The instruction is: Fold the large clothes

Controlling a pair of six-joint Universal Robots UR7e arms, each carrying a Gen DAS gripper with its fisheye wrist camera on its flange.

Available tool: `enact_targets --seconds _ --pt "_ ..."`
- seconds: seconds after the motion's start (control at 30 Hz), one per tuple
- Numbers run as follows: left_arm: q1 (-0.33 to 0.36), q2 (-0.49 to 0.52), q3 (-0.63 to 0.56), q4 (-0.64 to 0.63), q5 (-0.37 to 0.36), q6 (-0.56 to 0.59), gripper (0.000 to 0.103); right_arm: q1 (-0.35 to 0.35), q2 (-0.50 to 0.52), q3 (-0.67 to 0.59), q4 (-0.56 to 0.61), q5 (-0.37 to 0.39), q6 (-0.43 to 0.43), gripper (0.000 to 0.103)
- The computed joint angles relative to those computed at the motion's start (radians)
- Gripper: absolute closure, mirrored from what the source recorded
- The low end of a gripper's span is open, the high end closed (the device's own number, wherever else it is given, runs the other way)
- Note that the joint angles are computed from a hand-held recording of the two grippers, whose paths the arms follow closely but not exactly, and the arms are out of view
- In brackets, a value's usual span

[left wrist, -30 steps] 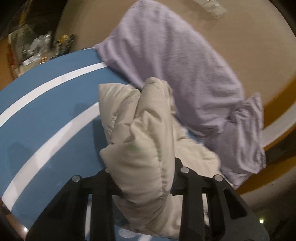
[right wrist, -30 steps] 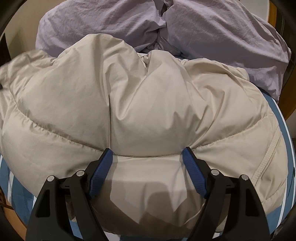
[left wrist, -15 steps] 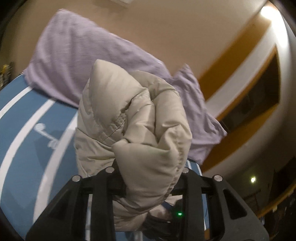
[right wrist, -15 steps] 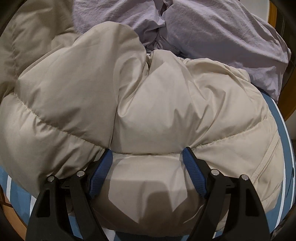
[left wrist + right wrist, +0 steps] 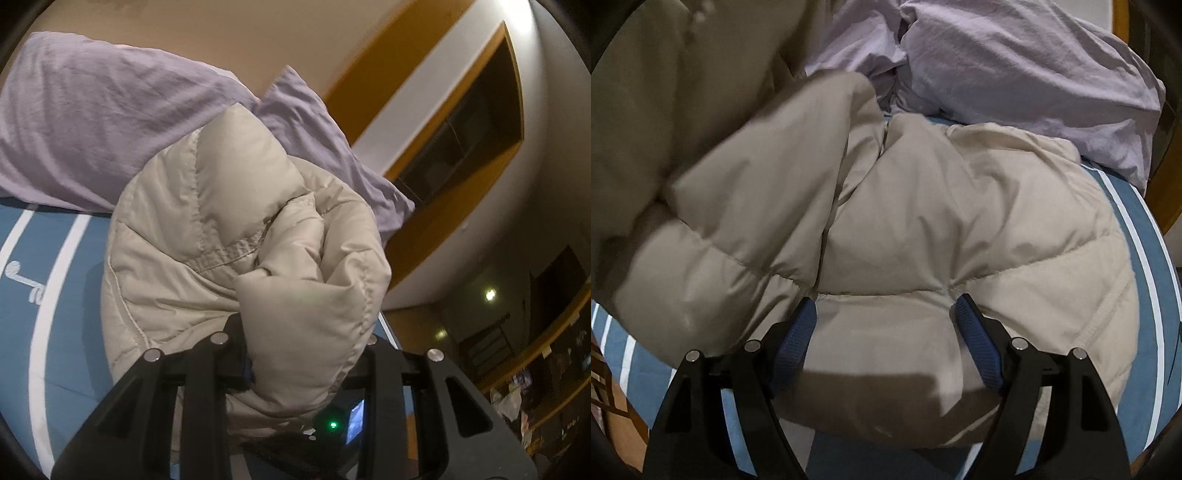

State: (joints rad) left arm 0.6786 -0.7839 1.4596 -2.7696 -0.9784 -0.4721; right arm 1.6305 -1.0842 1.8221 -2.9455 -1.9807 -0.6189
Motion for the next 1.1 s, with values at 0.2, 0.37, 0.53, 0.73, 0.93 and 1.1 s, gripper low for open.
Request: enact_targets --seconds 0.2,0.37,0.53,0.73,0.93,1.1 --pt "0.010 0.053 -0.053 0.038 -0.065 0.021 0.072 -0.019 -0.047 0.030 -0.061 -0.008 -0.017 0.024" --pt "0.017 0.122 -0.127 0.094 -0.120 0.045 0.072 -0.041 -0.079 0.053 -0.137 -0.038 -0.032 0.024" --pt "0.024 0.184 -0.192 0.151 -0.158 0.063 0.072 -0.069 -0.117 0.076 -0.184 -0.056 -0.025 0.024" --pt "0.026 0.248 -0.252 0.215 -0.190 0.068 0.072 -0.103 -0.150 0.086 -0.198 -0.080 0.010 0.024" --pt "0.030 0.308 -0.317 0.283 -0.208 0.080 0.072 -0.136 -0.173 0.089 -0.205 -0.091 0.042 0.024" --pt "0.032 0.344 -0.353 0.318 -0.219 0.082 0.072 -0.159 -0.185 0.090 -0.211 -0.101 0.066 0.024"
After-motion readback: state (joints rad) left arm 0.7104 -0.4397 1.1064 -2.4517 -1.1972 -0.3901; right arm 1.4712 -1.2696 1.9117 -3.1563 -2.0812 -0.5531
